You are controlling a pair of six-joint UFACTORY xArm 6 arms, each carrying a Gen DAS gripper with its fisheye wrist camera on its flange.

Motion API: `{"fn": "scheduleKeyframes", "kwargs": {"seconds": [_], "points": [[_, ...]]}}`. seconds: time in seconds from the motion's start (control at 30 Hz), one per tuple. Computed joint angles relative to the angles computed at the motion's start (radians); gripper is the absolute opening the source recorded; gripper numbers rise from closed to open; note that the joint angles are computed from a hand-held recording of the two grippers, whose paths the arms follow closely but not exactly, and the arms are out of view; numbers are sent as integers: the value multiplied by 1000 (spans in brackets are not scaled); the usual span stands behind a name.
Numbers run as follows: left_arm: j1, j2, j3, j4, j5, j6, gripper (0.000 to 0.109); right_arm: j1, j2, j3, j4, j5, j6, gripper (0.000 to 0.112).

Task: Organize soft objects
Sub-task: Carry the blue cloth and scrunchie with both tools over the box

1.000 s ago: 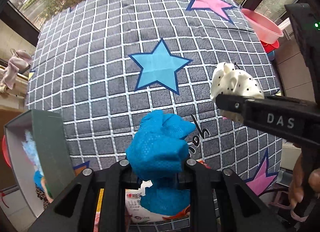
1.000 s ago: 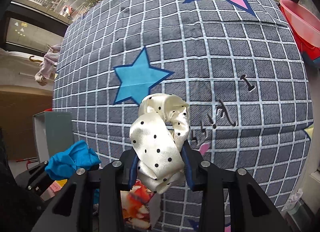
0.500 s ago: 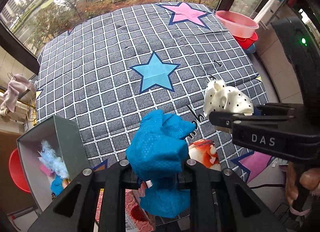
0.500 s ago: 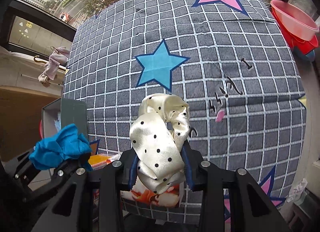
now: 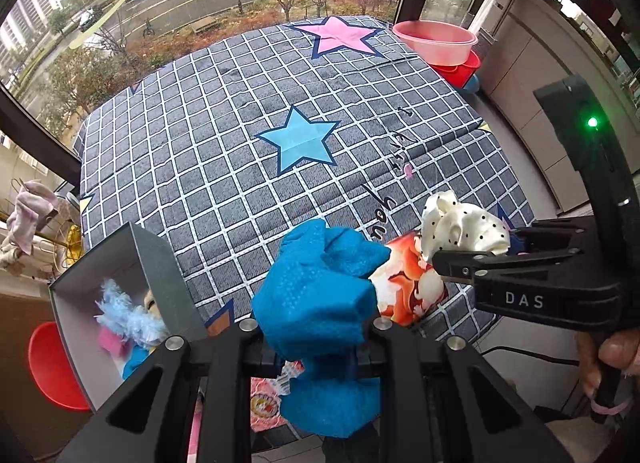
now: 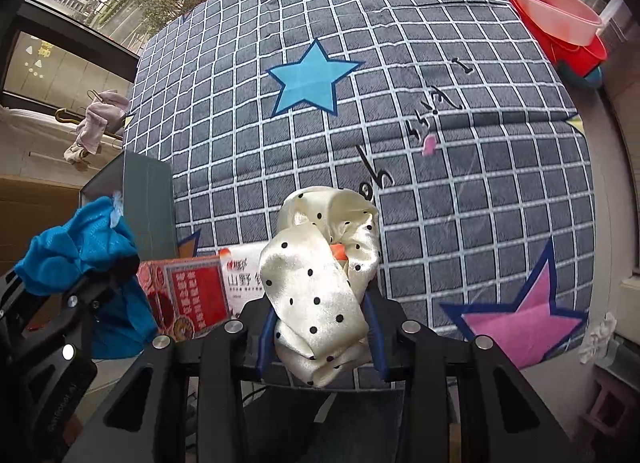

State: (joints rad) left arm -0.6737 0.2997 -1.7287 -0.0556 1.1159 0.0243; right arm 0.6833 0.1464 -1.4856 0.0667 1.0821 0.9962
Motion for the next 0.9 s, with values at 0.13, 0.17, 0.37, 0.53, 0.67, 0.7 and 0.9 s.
{"fn": "scheduleKeyframes", "kwargs": {"seconds": [0.13, 0.17, 0.37, 0.53, 0.67, 0.7, 0.9], "points": [[10, -62, 78, -9, -23, 36, 24, 36, 3, -16, -9, 20, 32, 39], [12, -79, 99, -9, -31, 45, 24, 45, 5, -21, -11, 24, 39, 39], [29, -163, 203, -27, -59, 83, 24, 89, 29, -67, -22, 46, 71, 39], [49, -220, 274, -38, -83, 95, 24, 113, 68, -135, -41, 70, 87, 39], [69, -256, 316, -39, -99, 94, 24, 134, 109, -203, -57, 89, 90, 39], [75, -265, 326, -39, -103, 93, 24, 138, 121, -222, -59, 96, 87, 39], [115, -312, 379, -34, -122, 75, 24, 157, 206, -361, -77, 149, 64, 39]]}}
